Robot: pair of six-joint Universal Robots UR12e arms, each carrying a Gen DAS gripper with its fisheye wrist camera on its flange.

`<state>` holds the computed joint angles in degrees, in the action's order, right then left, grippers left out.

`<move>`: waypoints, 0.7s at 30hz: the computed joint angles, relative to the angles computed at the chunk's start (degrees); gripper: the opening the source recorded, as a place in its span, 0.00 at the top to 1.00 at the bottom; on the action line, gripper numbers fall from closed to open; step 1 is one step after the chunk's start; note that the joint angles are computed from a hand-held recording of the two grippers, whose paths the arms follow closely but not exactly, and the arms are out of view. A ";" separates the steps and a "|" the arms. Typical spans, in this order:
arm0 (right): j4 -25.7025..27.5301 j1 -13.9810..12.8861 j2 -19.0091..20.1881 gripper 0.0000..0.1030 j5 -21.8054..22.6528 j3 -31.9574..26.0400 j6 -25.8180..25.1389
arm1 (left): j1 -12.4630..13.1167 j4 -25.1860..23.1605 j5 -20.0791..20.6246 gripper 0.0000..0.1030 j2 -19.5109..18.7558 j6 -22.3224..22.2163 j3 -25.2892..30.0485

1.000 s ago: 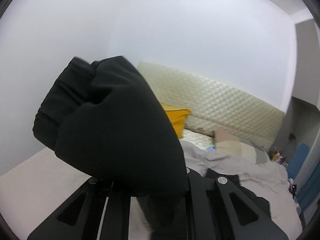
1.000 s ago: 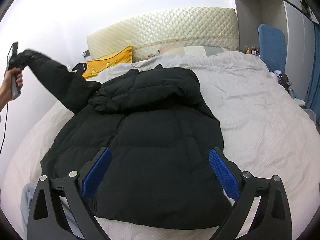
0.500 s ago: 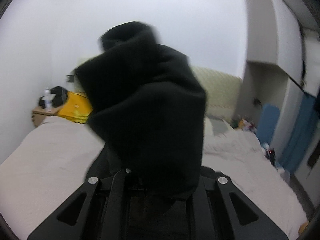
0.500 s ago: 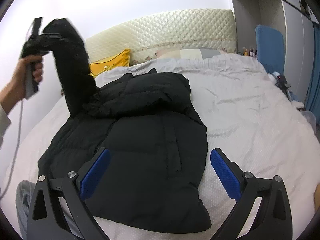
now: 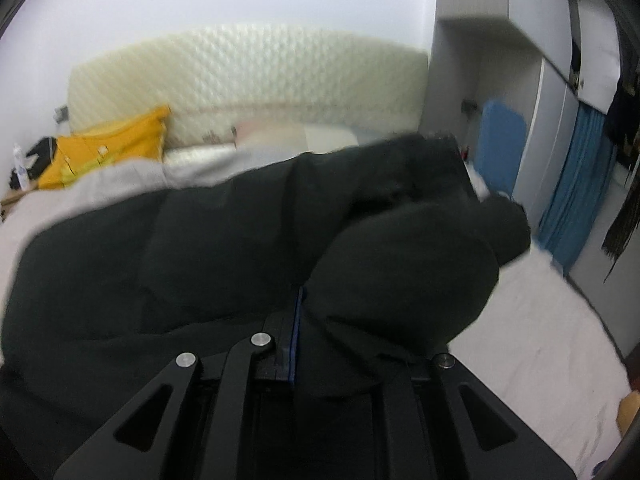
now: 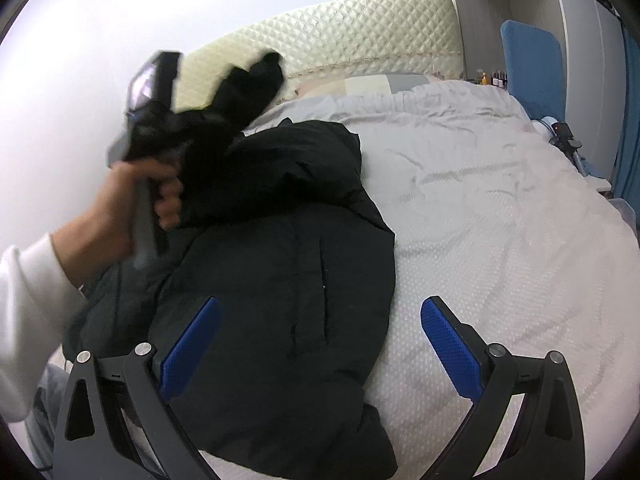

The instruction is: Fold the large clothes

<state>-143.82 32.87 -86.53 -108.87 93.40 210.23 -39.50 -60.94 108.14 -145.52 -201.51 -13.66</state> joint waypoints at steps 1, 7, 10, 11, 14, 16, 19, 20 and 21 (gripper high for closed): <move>0.19 -0.14 0.14 0.02 0.17 -0.01 -0.04 | 0.22 -0.33 -0.85 0.89 0.01 0.03 -0.99; 1.17 -0.83 0.73 0.02 1.47 -0.22 0.09 | -0.32 3.39 -0.45 0.88 3.89 2.58 -10.21; 1.16 -0.70 0.99 0.02 1.05 -0.63 0.58 | 0.78 1.69 -2.11 0.87 3.78 3.69 -9.09; 1.10 -0.52 1.11 0.02 0.68 -0.90 0.57 | 0.65 1.47 -2.06 0.87 4.49 4.24 -9.86; 0.66 0.08 1.56 0.02 -0.66 -1.87 -0.31 | 0.95 3.88 -2.52 0.82 7.88 4.47 -15.41; 0.05 0.33 1.82 0.02 -1.02 -2.53 -0.62 | 1.48 5.63 -3.38 0.65 9.95 3.66 -18.38; -1.04 0.80 2.48 0.02 -1.52 -4.04 -1.41 | 1.67 8.64 -2.16 0.29 13.36 3.54 -23.15; -1.37 0.99 2.88 0.02 -1.69 -4.81 -2.10 | 1.80 9.70 -1.90 0.21 14.49 3.85 -24.76; -1.82 1.16 3.26 0.02 -1.95 -5.49 -2.77 | 2.03 11.26 -1.70 0.20 15.91 4.23 -26.86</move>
